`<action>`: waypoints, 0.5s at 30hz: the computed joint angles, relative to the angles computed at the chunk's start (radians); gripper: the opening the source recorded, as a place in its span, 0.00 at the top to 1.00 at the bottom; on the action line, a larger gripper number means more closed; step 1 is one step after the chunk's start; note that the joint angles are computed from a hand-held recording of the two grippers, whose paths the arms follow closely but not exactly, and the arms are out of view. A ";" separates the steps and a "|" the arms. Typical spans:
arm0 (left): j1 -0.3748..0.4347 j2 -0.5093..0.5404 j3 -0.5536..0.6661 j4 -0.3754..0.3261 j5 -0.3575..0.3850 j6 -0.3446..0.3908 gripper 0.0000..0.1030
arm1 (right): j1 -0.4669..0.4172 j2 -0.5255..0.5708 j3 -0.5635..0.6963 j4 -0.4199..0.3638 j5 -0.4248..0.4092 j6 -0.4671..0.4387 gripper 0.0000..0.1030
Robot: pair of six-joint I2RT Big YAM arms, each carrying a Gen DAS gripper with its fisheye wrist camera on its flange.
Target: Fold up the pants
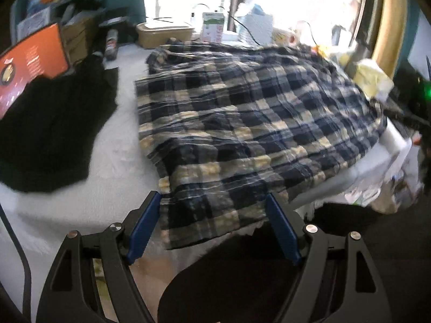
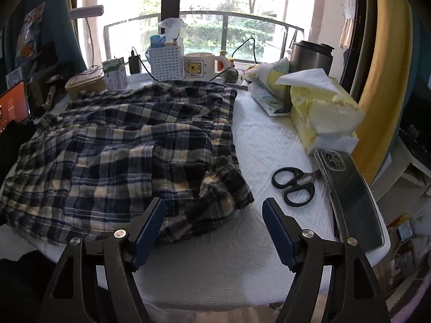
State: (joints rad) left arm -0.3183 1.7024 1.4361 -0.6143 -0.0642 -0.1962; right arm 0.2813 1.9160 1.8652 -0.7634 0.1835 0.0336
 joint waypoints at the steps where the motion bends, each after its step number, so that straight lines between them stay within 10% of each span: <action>1: -0.008 0.008 0.007 -0.006 -0.023 0.027 0.23 | -0.003 0.002 -0.001 0.000 -0.003 -0.001 0.26; 8: -0.019 0.026 0.023 -0.003 -0.062 0.036 0.24 | -0.028 0.033 0.001 0.004 -0.029 0.033 0.26; 15: -0.041 0.030 0.039 -0.003 -0.039 0.084 0.88 | -0.028 0.067 0.042 0.025 -0.077 0.044 0.27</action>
